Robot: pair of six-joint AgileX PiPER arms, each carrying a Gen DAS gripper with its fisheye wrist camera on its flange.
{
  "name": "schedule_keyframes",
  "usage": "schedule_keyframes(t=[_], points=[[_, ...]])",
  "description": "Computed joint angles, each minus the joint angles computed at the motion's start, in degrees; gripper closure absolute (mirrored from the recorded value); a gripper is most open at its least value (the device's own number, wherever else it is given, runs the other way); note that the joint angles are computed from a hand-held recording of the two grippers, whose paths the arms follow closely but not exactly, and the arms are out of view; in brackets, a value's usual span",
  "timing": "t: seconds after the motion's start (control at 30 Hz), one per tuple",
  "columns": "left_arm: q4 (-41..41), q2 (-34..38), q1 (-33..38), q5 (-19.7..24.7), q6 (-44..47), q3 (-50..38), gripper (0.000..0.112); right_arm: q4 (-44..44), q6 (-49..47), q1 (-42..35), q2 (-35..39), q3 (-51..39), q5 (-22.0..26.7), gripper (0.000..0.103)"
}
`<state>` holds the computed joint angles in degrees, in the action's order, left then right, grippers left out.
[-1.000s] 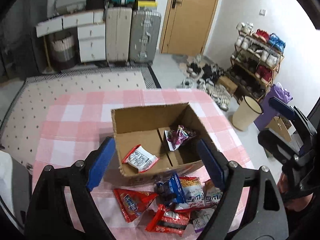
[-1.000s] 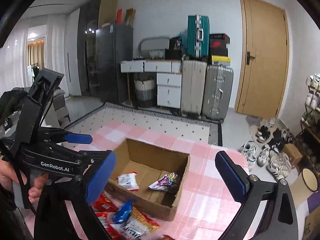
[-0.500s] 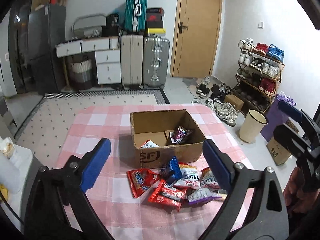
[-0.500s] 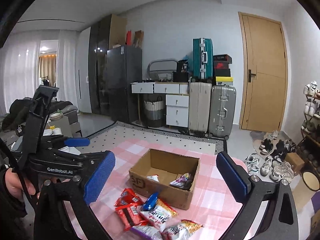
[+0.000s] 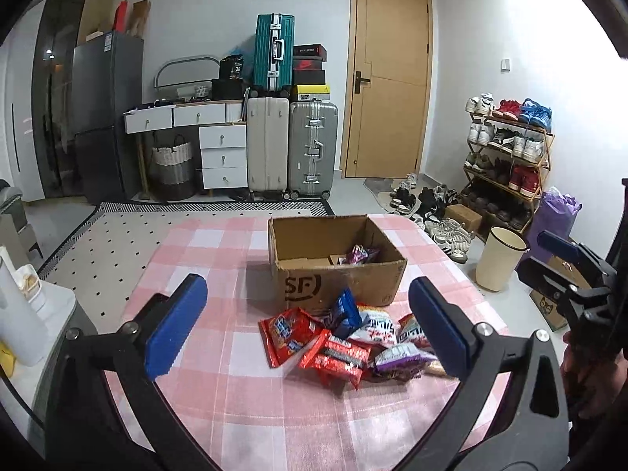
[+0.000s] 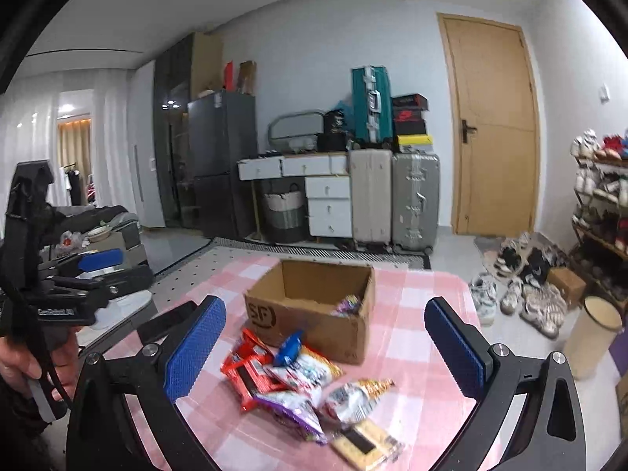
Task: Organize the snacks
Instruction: 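Raise both tools away from the box back toward the snack pile, then grasp the purple-and-white bag with the right tool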
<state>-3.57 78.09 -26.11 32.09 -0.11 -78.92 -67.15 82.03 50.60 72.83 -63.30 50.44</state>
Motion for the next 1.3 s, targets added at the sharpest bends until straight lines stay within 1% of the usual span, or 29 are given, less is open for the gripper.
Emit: schedule_keyframes(t=[0.03, 0.07, 0.13, 0.2, 0.27, 0.3, 0.37, 0.47, 0.5, 0.57, 0.6, 0.67, 0.73, 0.8, 0.87, 0.9, 1.0, 1.07, 1.13, 1.17, 1.2, 1.27, 1.3], points=[[0.09, -0.43, 0.0, -0.88, -0.08, 1.33, 0.01, 0.69, 0.61, -1.09, -0.47, 1.16, -1.54, 0.0], [-0.12, -1.45, 0.15, -2.29, -0.02, 3.9, 0.01, 0.66, 2.07, -1.07, -1.08, 2.53, -2.06, 0.0], [-1.44, -0.92, 0.51, -4.2, 0.8, 5.97, 0.01, 0.26, 5.62, -1.58, -2.42, 5.91, -3.85, 0.0], [-3.68, -1.26, 0.98, -6.41, 2.88, 9.27, 0.01, -2.41, 11.17, -0.33, -3.54, 10.04, -3.45, 0.0], [-5.18, -1.06, 1.03, -8.45, 4.45, 12.01, 0.01, -3.94, 14.28, -0.5, -3.23, 12.22, -4.66, 0.0], [-5.28, -0.31, 0.8, -9.05, 4.59, 12.54, 0.01, -4.96, 16.52, 0.75, -3.1, 13.88, -3.59, 0.0], [-8.38, 0.77, 1.02, -10.32, 7.6, 14.43, 0.01, -6.94, 20.72, 1.76, -2.47, 16.53, -3.34, 0.0], [-15.82, 3.21, 2.1, -10.95, 13.96, 15.84, 0.01, -7.91, 23.22, -0.28, -1.06, 18.4, -8.69, 0.0], [-17.52, 3.66, 2.41, -10.94, 15.35, 16.15, 0.01, -8.59, 26.09, 0.83, -0.16, 19.4, -7.94, 0.0], [-21.58, 5.06, 2.95, -11.26, 18.98, 16.86, 0.01, -12.43, 31.79, 2.73, 1.69, 20.3, -4.56, 0.0], [-22.04, 5.59, 2.97, -12.07, 19.47, 17.45, 0.01, -14.08, 33.68, 2.8, 2.38, 20.89, -5.11, 0.0], [-21.53, 6.49, 2.83, -13.05, 19.18, 17.89, 0.01, -12.9, 32.35, -0.09, 4.12, 20.23, -10.76, 0.0], [-19.96, 7.36, 2.72, -14.0, 17.91, 18.26, 0.01, -11.28, 30.9, -2.59, 5.77, 19.32, -15.24, 0.0], [-22.81, 8.57, 3.21, -14.72, 20.96, 18.69, 0.01, -11.47, 30.75, -5.16, 7.01, 18.84, -20.01, 0.0], [-23.28, 9.73, 3.36, -15.16, 21.27, 18.81, 0.01, -9.95, 28.63, -7.11, 7.98, 17.73, -22.47, 0.0], [-24.92, 10.15, 3.76, -14.93, 22.97, 18.82, 0.01, -9.51, 27.95, -7.95, 8.59, 17.25, -23.77, 0.0], [-26.53, 11.31, 4.18, -14.88, 24.9, 18.95, 0.01, -4.39, 21.76, -10.55, 11.05, 14.86, -27.16, 0.001], [-28.41, 12.37, 4.46, -15.08, 26.91, 18.89, 0.01, 0.11, 16.6, -11.82, 12.87, 13.0, -27.95, 0.001], [-30.66, 12.98, 4.97, -15.13, 29.39, 19.07, 0.01, 4.11, 12.0, -13.48, 14.36, 11.55, -29.98, 0.002], [-30.85, 13.39, 5.09, -15.16, 29.64, 18.95, 0.01, 5.97, 9.89, -14.15, 15.1, 10.87, -30.72, 0.005], [-30.81, 13.59, 5.23, -15.18, 29.65, 18.96, 0.01, 8.21, 7.33, -14.93, 15.88, 10.15, -31.73, 0.013], [-33.49, 14.72, 5.92, -14.92, 32.42, 18.75, 0.01, 14.01, 0.91, -16.57, 17.68, 8.62, -33.82, 0.021], [-33.54, 14.54, 6.17, -14.53, 32.53, 18.85, 0.01, 17.26, -2.52, -17.04, 18.55, 7.73, -33.95, 0.021]])
